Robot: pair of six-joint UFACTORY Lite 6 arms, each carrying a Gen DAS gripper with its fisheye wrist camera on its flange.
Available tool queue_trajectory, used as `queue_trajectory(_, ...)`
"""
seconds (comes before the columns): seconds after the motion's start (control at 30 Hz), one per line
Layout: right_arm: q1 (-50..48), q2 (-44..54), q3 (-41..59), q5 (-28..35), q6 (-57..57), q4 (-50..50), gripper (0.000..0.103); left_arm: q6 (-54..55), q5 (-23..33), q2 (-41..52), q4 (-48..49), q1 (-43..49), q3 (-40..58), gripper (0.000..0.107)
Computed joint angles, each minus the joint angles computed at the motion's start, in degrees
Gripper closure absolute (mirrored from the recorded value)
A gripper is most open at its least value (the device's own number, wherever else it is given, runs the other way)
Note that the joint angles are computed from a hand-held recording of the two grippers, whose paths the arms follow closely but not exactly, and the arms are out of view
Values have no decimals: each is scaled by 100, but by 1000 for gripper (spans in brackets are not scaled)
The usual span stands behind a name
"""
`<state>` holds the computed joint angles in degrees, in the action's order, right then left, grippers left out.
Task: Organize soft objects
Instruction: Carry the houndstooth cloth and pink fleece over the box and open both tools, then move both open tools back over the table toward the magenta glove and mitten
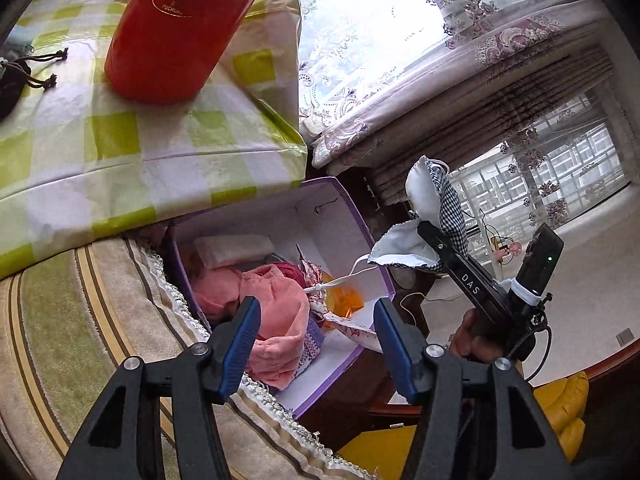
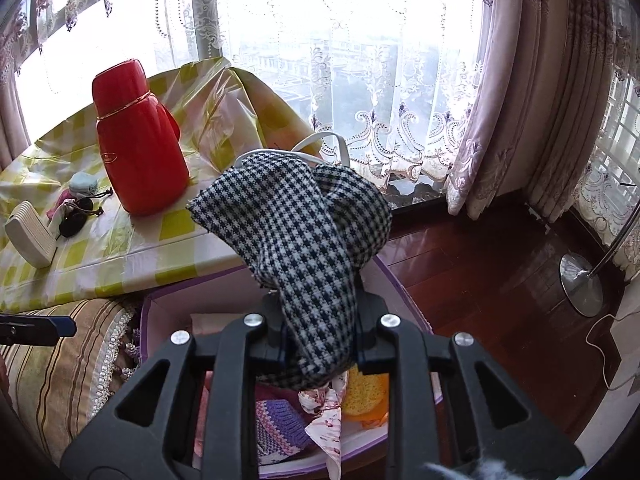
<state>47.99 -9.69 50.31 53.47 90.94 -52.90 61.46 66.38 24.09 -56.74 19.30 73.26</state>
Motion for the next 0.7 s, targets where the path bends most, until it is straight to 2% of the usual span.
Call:
queue_trajectory(0.03,-12,73,78,6,-21,-12,55,58,22,-94,9,52,-108,47)
queue_trajectory(0.07,0,132,149,39,-28,-47,41,100,36,-131,9,79,-158,47)
queue_trajectory(0.1,33,178,208,88,-7,-114,37,142,79,-142,19,129,-174,47)
queue_trajectory(0.7,244,908,838,-287,-286,174,34,350,98,-338,-11,675,-295,47)
